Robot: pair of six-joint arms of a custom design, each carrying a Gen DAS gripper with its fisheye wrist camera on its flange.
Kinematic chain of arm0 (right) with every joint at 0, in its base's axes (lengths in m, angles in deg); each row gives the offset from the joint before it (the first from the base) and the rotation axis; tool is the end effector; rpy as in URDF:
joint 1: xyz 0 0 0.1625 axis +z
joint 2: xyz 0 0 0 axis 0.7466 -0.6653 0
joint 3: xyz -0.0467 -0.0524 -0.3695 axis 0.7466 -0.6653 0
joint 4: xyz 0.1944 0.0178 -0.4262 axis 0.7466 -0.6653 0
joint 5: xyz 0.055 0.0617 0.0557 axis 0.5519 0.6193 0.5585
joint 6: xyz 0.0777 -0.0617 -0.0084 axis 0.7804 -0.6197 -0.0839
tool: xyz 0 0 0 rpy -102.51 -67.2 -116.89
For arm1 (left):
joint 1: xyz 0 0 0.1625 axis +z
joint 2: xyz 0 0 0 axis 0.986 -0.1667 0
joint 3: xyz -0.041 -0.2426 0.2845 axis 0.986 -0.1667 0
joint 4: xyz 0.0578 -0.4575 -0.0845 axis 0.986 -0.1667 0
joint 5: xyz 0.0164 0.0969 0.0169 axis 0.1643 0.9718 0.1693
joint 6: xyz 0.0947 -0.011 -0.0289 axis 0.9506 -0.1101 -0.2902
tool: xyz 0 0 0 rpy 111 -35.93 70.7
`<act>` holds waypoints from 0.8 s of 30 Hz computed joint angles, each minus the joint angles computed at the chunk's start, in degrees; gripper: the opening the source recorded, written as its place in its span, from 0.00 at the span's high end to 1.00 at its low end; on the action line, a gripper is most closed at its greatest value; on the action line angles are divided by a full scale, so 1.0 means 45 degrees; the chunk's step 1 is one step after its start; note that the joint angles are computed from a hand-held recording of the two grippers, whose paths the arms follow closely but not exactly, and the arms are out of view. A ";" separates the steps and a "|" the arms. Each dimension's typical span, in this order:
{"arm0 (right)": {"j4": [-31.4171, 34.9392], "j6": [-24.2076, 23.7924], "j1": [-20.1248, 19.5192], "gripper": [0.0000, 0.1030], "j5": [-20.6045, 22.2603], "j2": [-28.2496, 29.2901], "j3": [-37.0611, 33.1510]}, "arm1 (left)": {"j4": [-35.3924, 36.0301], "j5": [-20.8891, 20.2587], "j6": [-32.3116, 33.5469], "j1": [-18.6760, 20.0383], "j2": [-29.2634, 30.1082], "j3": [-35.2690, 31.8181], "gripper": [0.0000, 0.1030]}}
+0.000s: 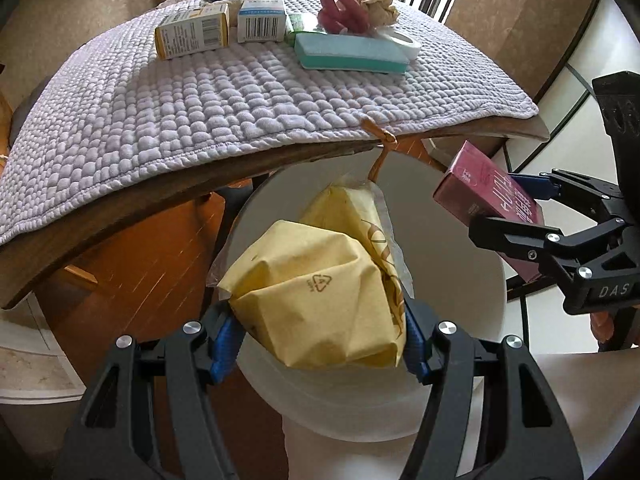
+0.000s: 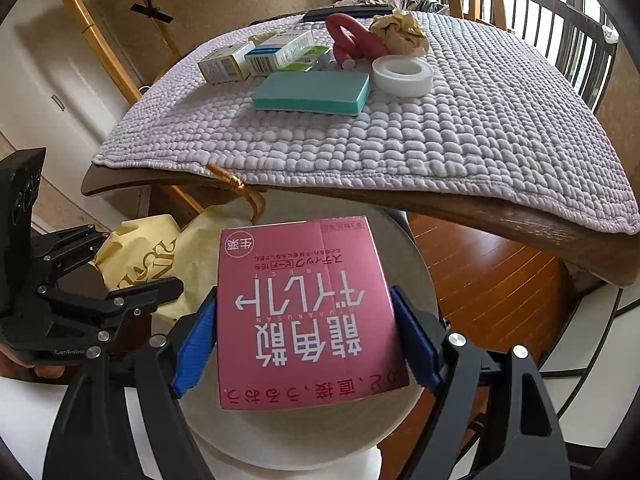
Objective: Collect trash
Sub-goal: 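Open the left tool over the bin while the right tool drops the pink box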
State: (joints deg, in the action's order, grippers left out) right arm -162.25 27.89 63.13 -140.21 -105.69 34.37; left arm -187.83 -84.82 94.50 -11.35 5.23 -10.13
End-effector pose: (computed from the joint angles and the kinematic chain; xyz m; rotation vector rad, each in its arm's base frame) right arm 0.3561 -0.7332 0.0248 -0.0583 -2.4249 0.7140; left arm -0.1342 -0.8292 0.2900 1.2157 2.4658 -0.0185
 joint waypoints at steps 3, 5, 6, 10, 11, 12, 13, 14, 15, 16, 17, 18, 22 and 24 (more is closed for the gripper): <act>0.0146 0.0087 -0.0034 0.23 0.0019 0.0093 -0.0145 | -0.0081 0.0105 0.0005 0.0000 0.0040 0.0040 0.36; 0.0213 0.0106 -0.0055 0.23 0.0031 0.0169 -0.0248 | -0.0120 0.0159 -0.0058 -0.0010 0.0071 0.0078 0.36; 0.0248 0.0109 -0.0068 0.23 0.0037 0.0196 -0.0289 | -0.0148 0.0186 -0.0102 -0.0013 0.0085 0.0099 0.36; 0.0310 0.0076 -0.0095 0.23 0.0044 0.0217 -0.0330 | -0.0271 0.0251 -0.0176 -0.0026 0.0111 0.0211 0.36; 0.0323 0.0068 -0.0104 0.23 0.0055 0.0200 -0.0313 | -0.0312 0.0258 -0.0184 -0.0023 0.0101 0.0264 0.36; 0.0345 0.0068 -0.0110 0.23 0.0072 0.0176 -0.0287 | -0.0335 0.0269 -0.0189 -0.0018 0.0101 0.0296 0.36; 0.0403 0.0068 -0.0125 0.23 0.0097 0.0167 -0.0288 | -0.0377 0.0289 -0.0189 -0.0017 0.0098 0.0348 0.36; 0.0468 0.0065 -0.0137 0.23 0.0106 0.0166 -0.0297 | -0.0387 0.0304 -0.0168 -0.0001 0.0093 0.0369 0.36; 0.0543 0.0074 -0.0140 0.23 0.0109 0.0211 -0.0373 | -0.0399 0.0332 -0.0172 -0.0004 0.0100 0.0397 0.36; 0.0604 0.0071 -0.0154 0.23 0.0127 0.0236 -0.0411 | -0.0401 0.0353 -0.0172 -0.0007 0.0105 0.0409 0.36; 0.0676 0.0071 -0.0170 0.23 0.0152 0.0294 -0.0498 | -0.0404 0.0378 -0.0175 -0.0013 0.0116 0.0420 0.36; 0.0726 0.0078 -0.0184 0.23 0.0172 0.0303 -0.0520 | -0.0412 0.0395 -0.0183 -0.0018 0.0115 0.0449 0.36; 0.0974 0.0083 -0.0254 0.23 0.0294 0.0441 -0.0733 | -0.0456 0.0503 -0.0197 -0.0026 0.0139 0.0576 0.36; 0.1088 0.0059 -0.0291 0.23 0.0347 0.0560 -0.0888 | -0.0544 0.0559 -0.0171 -0.0006 0.0137 0.0726 0.36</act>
